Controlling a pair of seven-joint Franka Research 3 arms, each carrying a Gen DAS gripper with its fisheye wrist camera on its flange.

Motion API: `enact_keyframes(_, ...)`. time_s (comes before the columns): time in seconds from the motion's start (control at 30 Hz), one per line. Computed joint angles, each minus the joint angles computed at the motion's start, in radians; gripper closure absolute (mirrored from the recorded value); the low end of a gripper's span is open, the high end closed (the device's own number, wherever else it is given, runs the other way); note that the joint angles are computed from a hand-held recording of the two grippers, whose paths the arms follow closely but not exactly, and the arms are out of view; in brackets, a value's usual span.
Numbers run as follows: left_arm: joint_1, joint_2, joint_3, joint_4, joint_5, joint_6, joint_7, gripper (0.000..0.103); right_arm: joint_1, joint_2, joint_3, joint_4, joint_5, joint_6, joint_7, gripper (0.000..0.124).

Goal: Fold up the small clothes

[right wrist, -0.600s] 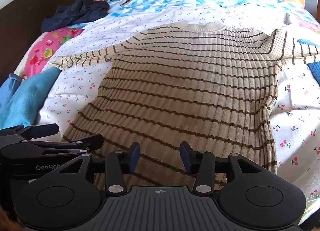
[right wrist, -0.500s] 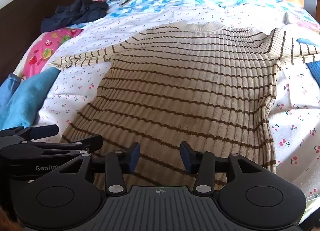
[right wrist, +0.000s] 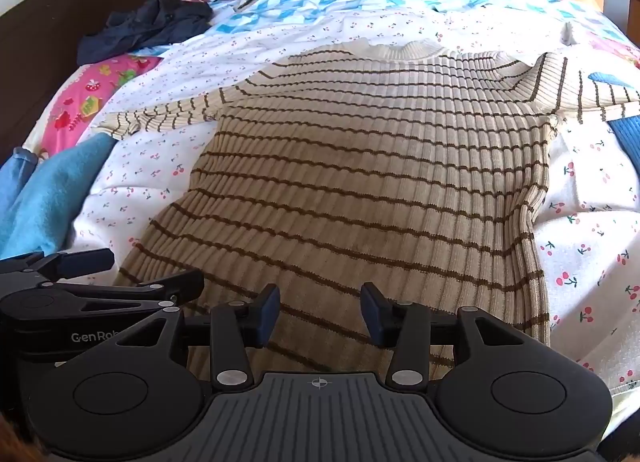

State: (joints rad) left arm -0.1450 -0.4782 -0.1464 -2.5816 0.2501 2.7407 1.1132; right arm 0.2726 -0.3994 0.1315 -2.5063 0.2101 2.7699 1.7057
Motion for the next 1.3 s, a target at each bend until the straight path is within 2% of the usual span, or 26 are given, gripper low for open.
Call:
enact_keyframes(0.37,0.0,0.005,0.005,0.005,-0.004,0.0,0.003,0.0,-0.009,-0.003,0.012,-0.003,-0.018,0.006,0.02,0.08)
enact_keyframes(0.57,0.036,-0.016,-0.024,0.001,0.044,-0.006,-0.037,0.002,0.007,0.012,0.003,0.012,-0.012,0.004,0.006,0.08)
enact_keyframes(0.83,0.049,-0.029,-0.032,-0.006,0.081,0.005,-0.078,0.002,0.008,0.009,0.011,0.015,-0.024,0.019,0.0,0.08)
enact_keyframes(1.3,0.036,-0.033,-0.015,-0.015,0.076,0.007,-0.08,0.002,0.009,0.008,0.012,0.016,-0.026,0.013,0.002,0.08)
